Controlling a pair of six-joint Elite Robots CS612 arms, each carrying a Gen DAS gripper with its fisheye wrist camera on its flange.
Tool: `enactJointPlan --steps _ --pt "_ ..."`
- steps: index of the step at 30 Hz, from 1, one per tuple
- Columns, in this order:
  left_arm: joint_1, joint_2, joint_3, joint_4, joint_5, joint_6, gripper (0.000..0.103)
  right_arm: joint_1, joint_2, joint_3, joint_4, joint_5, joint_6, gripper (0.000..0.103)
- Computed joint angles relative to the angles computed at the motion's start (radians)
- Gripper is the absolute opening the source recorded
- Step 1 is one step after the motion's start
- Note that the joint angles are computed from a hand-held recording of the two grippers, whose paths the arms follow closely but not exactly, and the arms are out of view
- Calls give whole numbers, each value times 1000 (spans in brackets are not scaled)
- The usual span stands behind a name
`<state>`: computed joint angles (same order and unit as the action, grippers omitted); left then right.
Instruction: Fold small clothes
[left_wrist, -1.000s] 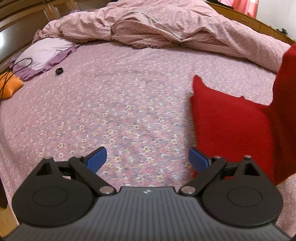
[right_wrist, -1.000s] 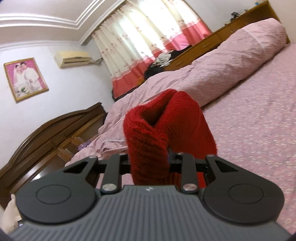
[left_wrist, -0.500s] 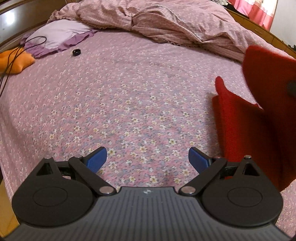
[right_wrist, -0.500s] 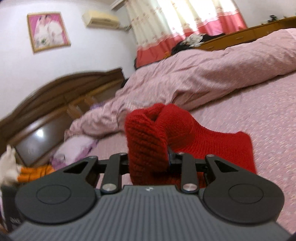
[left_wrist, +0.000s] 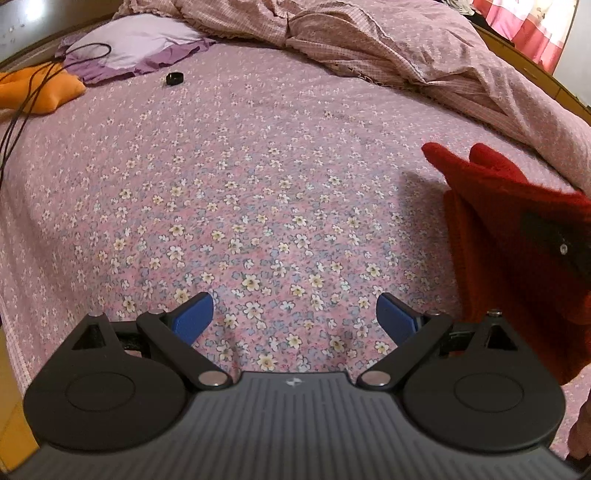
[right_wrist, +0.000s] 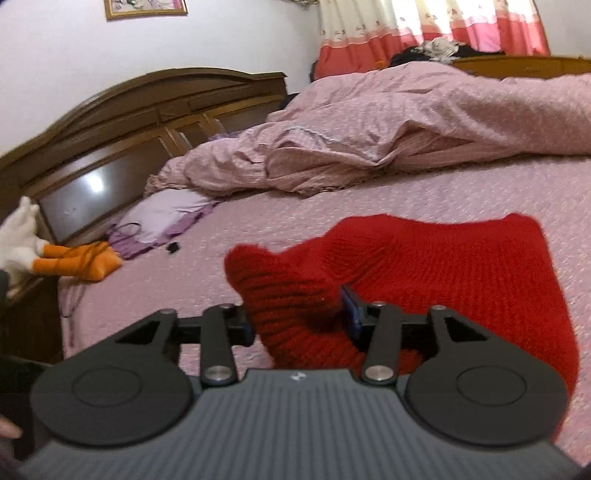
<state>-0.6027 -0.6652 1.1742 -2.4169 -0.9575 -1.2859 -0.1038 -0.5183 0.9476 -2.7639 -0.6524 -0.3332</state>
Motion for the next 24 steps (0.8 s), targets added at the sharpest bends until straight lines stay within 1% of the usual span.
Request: enactJointPlan --steps 4,10,11,13,14,15,17,20,22,24 --pt "-2 -3 5 -4 0 3 97 -7 -16 19 46 41 -46 53" --pt "-6 -7 5 5 12 8 97 -26 -41 39 135 125 -99 55" --pt "-6 -7 4 -2 12 12 97 -28 -41 36 157 139 -117 55" --pt "-6 -11 8 -27 12 25 97 -33 -48 35 237 170 -194 55" --pt "-6 -12 9 -32 16 28 97 -36 -53 40 250 177 -211 55" --pt "-6 -14 8 -35 22 30 97 -39 -57 47 235 183 -206 55" --pt "-8 -17 7 -42 36 39 97 -46 -59 56 187 196 -170 55" --pt "-11 -21 6 -71 51 66 97 -57 -47 49 73 191 -43 55" --pt "-13 -23 6 -103 56 93 97 -64 -36 39 -15 162 54 55" --pt "-15 -21 -2 -136 59 128 97 -70 -23 28 -101 116 146 55"
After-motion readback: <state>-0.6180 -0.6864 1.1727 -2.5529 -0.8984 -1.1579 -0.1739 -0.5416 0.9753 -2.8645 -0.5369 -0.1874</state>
